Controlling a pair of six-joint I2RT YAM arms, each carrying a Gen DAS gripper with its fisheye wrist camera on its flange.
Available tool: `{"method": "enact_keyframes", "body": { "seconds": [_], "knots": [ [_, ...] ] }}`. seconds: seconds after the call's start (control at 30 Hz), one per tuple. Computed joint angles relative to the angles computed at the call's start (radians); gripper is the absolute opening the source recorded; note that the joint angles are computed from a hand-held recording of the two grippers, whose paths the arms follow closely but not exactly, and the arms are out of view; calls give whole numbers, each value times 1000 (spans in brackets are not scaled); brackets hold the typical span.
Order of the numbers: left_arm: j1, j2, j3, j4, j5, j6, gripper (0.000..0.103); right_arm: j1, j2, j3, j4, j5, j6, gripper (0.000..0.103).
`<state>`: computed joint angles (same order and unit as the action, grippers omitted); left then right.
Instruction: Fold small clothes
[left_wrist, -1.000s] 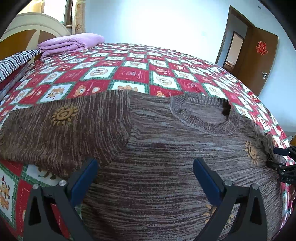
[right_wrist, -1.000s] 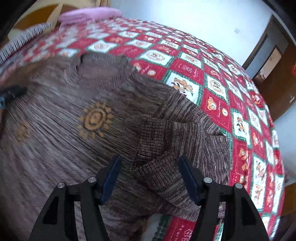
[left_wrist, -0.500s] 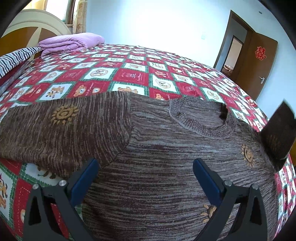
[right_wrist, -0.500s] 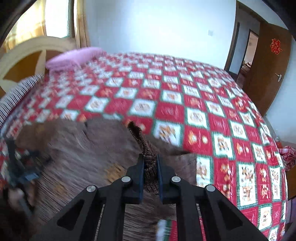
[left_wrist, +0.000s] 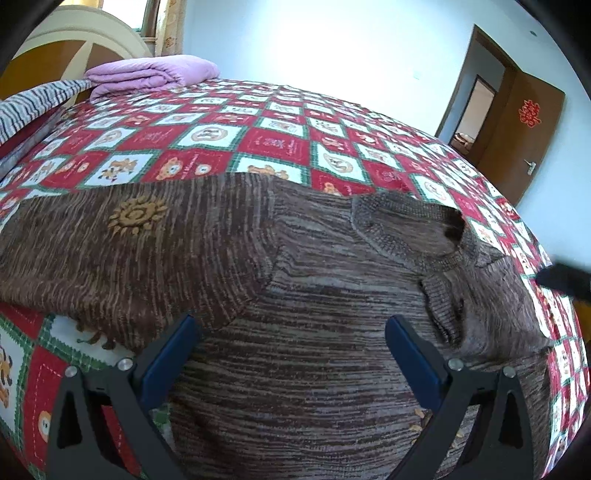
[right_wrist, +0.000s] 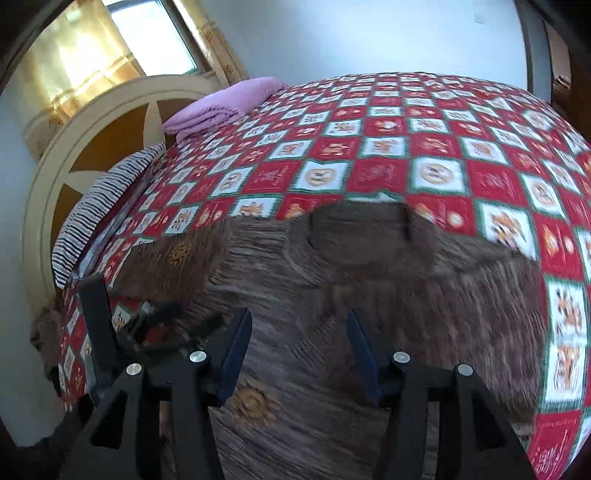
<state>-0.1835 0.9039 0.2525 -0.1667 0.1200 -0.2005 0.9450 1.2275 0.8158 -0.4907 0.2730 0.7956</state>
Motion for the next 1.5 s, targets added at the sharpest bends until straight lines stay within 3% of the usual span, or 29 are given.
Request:
{"method": "enact_keyframes", "body": {
  "seconds": [0.13, 0.23, 0.37, 0.5, 0.63, 0.7, 0.83, 0.93, 1.0, 1.07, 1.1, 1.17, 1.23, 1.33, 1.43, 1.5],
  "knots": [
    [-22, -7, 26, -47, -27, 18, 103, -3, -249, -128, -181, 129, 74, 55],
    [-136, -12, 67, -97, -143, 5, 103, -73, -339, -174, -280, 191, 59, 55],
    [-310, -23, 123, -150, -278, -24, 103, -154, -276, -220, -125, 101, -57, 54],
    [-449, 26, 144, -171, -402, -17, 103, -74, -139, -266, 26, -55, -41, 54],
    [-471, 49, 168, -221, -436, 66, 103, 230, -164, -284, 0, -34, 14, 54],
    [-456, 42, 177, -227, -443, 106, 103, 282, -200, -293, 5, -96, 15, 54],
    [-430, 67, 212, -227, -458, 105, 103, 320, -194, -246, -29, 24, 11, 54],
    [-422, 43, 221, -251, -435, 65, 103, 184, -216, -271, 73, 67, -10, 54],
    [-439, 34, 217, -261, -447, 55, 103, 67, -135, -273, 167, 65, -43, 54],
    [-458, 32, 213, -274, -477, 63, 103, -54, -3, -287, 308, -151, -43, 55],
    [-460, 26, 212, -283, -489, 73, 103, -56, 35, -301, 381, -231, -32, 55],
    [-442, -12, 202, -299, -493, 110, 103, 64, 55, -308, 463, -222, -45, 55],
    [-397, -39, 197, -304, -467, 145, 103, 161, 57, -317, 527, -277, -81, 55],
    [-368, -13, 206, -290, -448, 144, 103, 257, 32, -296, 450, -212, -91, 55],
    [-408, 51, 242, -287, -430, 98, 103, 248, -111, -343, 341, -113, -59, 55],
    [-455, 90, 270, -289, -412, 65, 103, 195, -288, -351, 143, 31, -7, 55]
  ]
}}
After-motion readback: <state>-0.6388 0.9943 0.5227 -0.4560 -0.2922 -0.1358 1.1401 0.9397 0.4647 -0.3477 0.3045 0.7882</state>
